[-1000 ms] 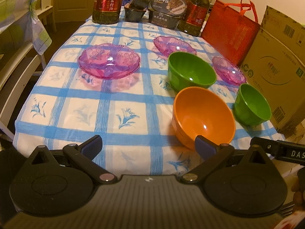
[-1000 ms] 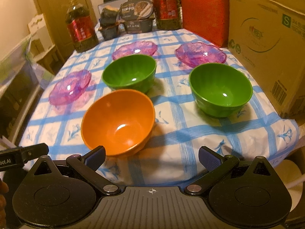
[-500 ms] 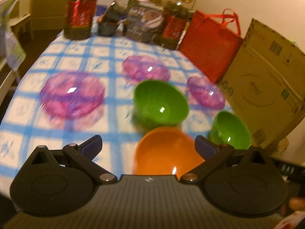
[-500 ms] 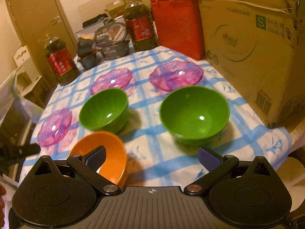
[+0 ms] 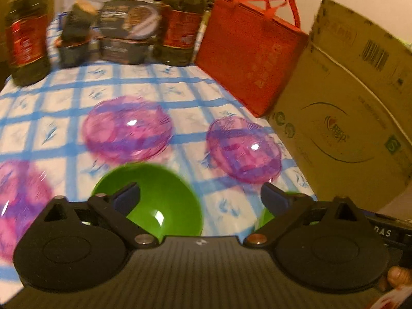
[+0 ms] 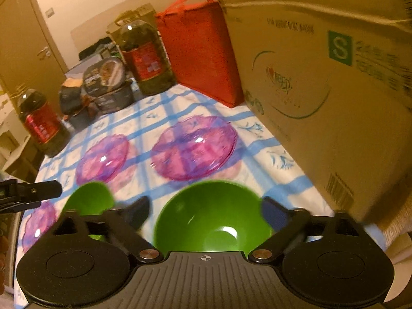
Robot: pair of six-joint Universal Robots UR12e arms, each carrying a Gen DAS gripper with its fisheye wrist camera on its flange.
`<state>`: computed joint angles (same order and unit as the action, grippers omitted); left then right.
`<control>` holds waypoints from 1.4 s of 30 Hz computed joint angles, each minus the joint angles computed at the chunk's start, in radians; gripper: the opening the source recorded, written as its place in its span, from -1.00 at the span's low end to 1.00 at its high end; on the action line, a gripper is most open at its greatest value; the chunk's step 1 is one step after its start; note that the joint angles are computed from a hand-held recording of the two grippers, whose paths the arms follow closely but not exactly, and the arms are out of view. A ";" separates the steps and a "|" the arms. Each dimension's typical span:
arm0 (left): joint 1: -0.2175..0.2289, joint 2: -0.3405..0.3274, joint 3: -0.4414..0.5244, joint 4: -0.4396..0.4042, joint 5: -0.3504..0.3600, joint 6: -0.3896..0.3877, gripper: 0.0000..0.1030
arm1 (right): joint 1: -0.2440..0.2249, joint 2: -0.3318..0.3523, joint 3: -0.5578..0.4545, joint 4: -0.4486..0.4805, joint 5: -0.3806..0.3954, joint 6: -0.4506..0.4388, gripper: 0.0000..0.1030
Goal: Organize plates and bowls
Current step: 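Reach both grippers to one pink glass plate and grasp its rim from opposite sides, then lift the pink plate with both grippers and carry it over another pink plate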
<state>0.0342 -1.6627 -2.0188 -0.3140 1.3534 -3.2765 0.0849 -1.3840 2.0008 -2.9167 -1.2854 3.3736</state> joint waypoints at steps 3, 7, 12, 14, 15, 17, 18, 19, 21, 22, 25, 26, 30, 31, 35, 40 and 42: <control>-0.020 -0.067 0.062 -0.003 0.003 0.024 0.82 | -0.007 0.050 -0.051 0.023 -0.016 -0.010 0.44; -0.039 -0.152 0.143 -0.031 0.011 0.051 0.69 | -0.013 0.111 -0.117 0.064 -0.011 -0.035 0.24; -0.056 -0.232 0.224 -0.079 0.042 0.076 0.47 | -0.014 0.173 -0.192 0.128 0.009 -0.068 0.07; -0.063 -0.265 0.260 -0.116 0.061 0.084 0.30 | -0.013 0.197 -0.223 0.161 0.013 -0.078 0.01; -0.065 -0.277 0.273 -0.130 0.064 0.083 0.21 | -0.011 0.206 -0.235 0.174 0.012 -0.082 -0.01; -0.067 -0.301 0.300 -0.155 0.065 0.089 0.14 | -0.011 0.227 -0.264 0.212 0.020 -0.086 -0.04; -0.069 -0.309 0.310 -0.163 0.069 0.092 0.11 | -0.012 0.237 -0.277 0.228 0.030 -0.083 -0.09; -0.070 -0.319 0.322 -0.175 0.073 0.093 0.07 | -0.013 0.246 -0.290 0.245 0.034 -0.078 -0.12; -0.070 -0.334 0.343 -0.202 0.074 0.089 -0.03 | -0.010 0.264 -0.313 0.267 0.025 -0.068 -0.14; -0.071 -0.341 0.352 -0.214 0.080 0.091 -0.08 | -0.010 0.271 -0.320 0.274 0.022 -0.067 -0.15; -0.074 -0.357 0.373 -0.242 0.090 0.101 -0.27 | -0.008 0.288 -0.338 0.295 0.016 -0.066 -0.18; -0.074 -0.362 0.381 -0.256 0.090 0.106 -0.29 | -0.007 0.293 -0.343 0.303 0.011 -0.063 -0.19; -0.076 -0.375 0.395 -0.284 0.088 0.119 -0.45 | -0.009 0.305 -0.352 0.325 0.014 -0.055 -0.27; -0.077 -0.378 0.399 -0.291 0.086 0.121 -0.55 | -0.010 0.307 -0.353 0.329 0.017 -0.052 -0.29; -0.075 -0.386 0.405 -0.306 0.079 0.125 -0.74 | -0.014 0.312 -0.353 0.333 0.029 -0.042 -0.48; -0.075 -0.386 0.404 -0.306 0.068 0.137 -0.76 | -0.013 0.312 -0.350 0.319 0.025 -0.015 -0.76; -0.071 -0.385 0.405 -0.311 0.057 0.129 -0.77 | -0.012 0.310 -0.347 0.311 0.024 -0.009 -0.77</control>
<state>-0.0371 -2.0479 -1.6135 -0.6254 1.4108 -3.1472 0.0729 -1.0742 1.6538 -2.6060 -1.2617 3.3647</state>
